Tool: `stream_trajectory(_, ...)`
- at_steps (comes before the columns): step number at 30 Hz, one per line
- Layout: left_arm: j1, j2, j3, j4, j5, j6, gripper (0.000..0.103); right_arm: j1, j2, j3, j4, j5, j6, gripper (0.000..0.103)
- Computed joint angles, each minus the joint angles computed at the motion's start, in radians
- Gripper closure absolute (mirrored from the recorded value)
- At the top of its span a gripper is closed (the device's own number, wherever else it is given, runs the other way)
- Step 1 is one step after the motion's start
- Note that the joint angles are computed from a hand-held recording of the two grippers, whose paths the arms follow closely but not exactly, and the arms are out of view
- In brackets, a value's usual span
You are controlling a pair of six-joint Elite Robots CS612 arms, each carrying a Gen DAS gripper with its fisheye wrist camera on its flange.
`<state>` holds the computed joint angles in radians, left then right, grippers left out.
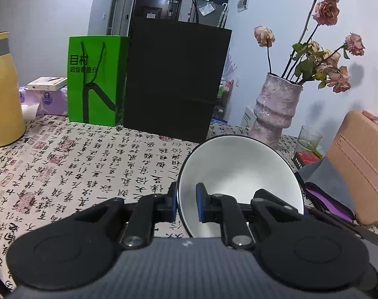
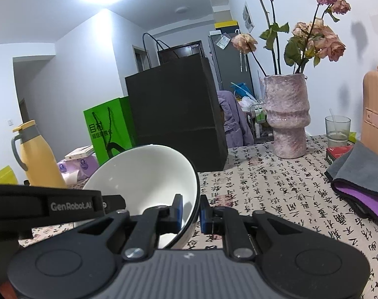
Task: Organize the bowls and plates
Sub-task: 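Carry the white bowl with both tools toward the blue bowl stack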
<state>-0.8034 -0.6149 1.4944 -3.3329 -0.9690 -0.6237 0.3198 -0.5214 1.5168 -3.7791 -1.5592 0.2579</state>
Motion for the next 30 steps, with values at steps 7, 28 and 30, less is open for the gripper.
stream_trajectory(7,-0.004,-0.017,0.041,-0.036,0.012,-0.005,0.088,0.017,-0.004,0.007,-0.015,-0.014,-0.002,0.09)
stream_trajectory(28,-0.022,-0.056,0.167,-0.206,0.106,0.038,0.088,0.072,-0.009,0.02,-0.091,-0.055,-0.013,0.09)
stream_trajectory(30,-0.024,-0.057,0.178,-0.228,0.117,0.049,0.088,0.077,-0.009,0.02,-0.095,-0.054,-0.01,0.09)
